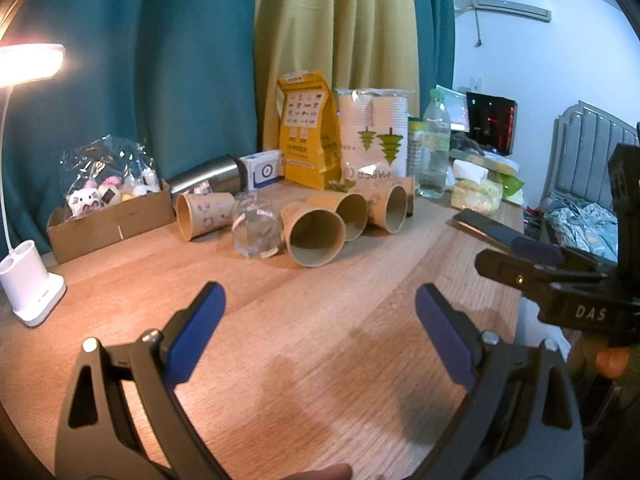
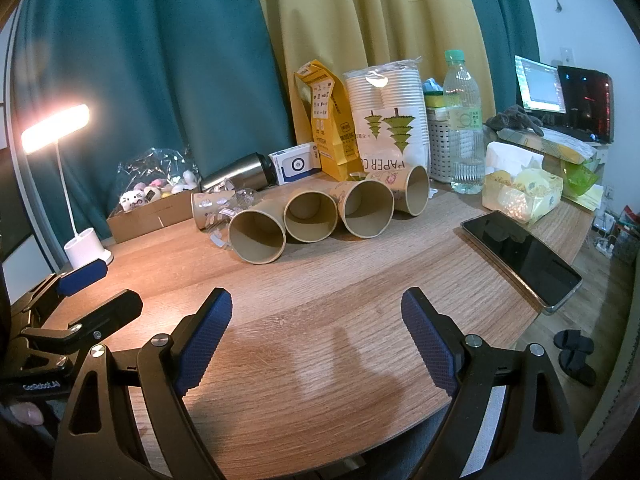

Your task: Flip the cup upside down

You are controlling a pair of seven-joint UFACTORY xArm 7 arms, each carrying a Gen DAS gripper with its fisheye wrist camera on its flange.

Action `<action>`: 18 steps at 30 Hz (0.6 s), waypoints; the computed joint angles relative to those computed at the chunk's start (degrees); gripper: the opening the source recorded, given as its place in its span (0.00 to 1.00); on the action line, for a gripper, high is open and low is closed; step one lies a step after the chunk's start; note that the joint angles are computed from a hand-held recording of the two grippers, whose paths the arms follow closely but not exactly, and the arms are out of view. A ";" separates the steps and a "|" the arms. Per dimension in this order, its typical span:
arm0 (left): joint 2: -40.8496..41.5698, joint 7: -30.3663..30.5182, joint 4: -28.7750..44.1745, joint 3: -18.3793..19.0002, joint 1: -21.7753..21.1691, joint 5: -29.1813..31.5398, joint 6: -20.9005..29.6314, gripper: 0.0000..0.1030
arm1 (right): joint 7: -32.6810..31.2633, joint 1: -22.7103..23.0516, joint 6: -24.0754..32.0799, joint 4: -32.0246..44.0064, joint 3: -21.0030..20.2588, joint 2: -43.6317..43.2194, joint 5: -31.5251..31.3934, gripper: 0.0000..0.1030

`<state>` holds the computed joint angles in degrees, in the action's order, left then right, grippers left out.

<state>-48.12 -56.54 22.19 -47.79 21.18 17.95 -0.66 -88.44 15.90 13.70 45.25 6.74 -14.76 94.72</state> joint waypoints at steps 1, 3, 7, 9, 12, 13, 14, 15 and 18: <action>0.00 -0.02 0.00 0.01 0.00 0.02 0.00 0.94 | 0.06 -0.04 0.04 0.04 -0.03 -0.02 -0.09 0.86; -0.06 -0.36 -0.26 -0.33 0.11 -0.05 -0.14 0.94 | 0.16 -0.05 0.12 0.05 -0.09 -0.03 -0.21 0.86; 0.04 -0.58 -0.32 -0.37 0.02 -0.02 -0.06 0.94 | -0.34 -0.09 0.63 0.11 -0.26 0.08 0.24 0.86; 0.94 -0.28 -0.10 -0.04 -0.28 0.11 0.07 0.94 | -0.41 -0.09 1.14 0.23 -0.22 0.29 0.35 0.86; 4.85 0.55 1.25 1.30 -1.19 -0.06 0.81 0.94 | 1.26 -0.35 2.30 0.75 -0.72 0.59 -1.04 0.86; 5.44 0.28 1.85 1.11 -1.11 -0.14 2.00 0.94 | 1.98 -0.56 2.73 1.03 -1.08 0.72 -1.80 0.86; 6.54 0.09 2.62 1.26 -1.47 -0.14 3.58 0.94 | 2.52 -0.81 3.25 1.28 -1.54 0.81 -2.53 0.86; 8.46 0.39 3.65 2.28 -2.50 0.05 5.16 0.94 | 2.98 -1.10 3.85 1.57 -2.06 0.92 -3.26 0.86; 16.00 1.80 8.31 6.97 -6.36 0.50 8.43 0.94 | 4.52 -2.26 5.56 3.04 -3.80 1.85 -5.80 0.86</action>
<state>-32.12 -54.75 30.50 -40.82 14.82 18.44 7.77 -83.92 13.64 19.26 48.29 2.94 -12.92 88.91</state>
